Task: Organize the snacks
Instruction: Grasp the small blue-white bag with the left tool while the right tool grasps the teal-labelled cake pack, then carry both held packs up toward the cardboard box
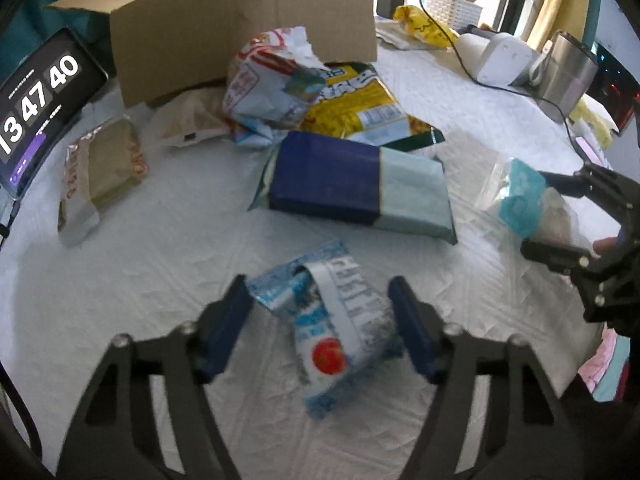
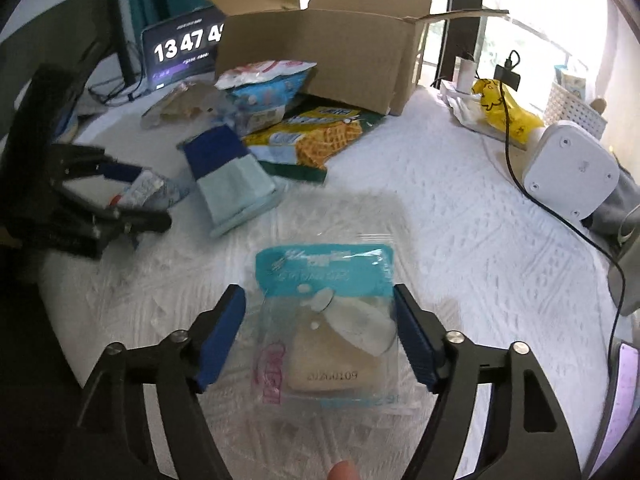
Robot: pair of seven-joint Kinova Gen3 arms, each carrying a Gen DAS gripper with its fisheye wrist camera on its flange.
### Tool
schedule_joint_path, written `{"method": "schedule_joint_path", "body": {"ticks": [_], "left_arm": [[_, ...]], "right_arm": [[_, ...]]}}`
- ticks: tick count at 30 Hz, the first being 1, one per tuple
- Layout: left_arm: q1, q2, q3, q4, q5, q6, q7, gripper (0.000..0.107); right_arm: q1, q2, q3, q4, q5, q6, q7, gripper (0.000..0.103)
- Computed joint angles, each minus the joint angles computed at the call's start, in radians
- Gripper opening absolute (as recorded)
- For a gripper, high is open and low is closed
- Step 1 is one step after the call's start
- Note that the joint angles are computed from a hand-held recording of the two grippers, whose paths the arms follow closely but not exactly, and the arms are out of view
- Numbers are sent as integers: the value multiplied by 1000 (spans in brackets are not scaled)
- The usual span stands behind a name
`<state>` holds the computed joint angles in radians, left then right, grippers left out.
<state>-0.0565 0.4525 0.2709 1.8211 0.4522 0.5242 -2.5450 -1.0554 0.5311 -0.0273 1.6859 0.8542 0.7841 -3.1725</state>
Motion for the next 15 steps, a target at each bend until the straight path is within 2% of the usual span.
{"method": "schedule_joint_path", "body": {"ticks": [4,6,15], "left_arm": [[-50,-9,39,21,40,-1,-79,54],[-85,-16,62,33,80,2,-136,46],[-140,-29,59,37,223,29,-293,42]], "right_arm": [[1,24,-10,-45,-54,57,36,78],[-11,28,-3,-63,-57,84,34,65],[-25,31,3,-139,-23,144,58,64]]}}
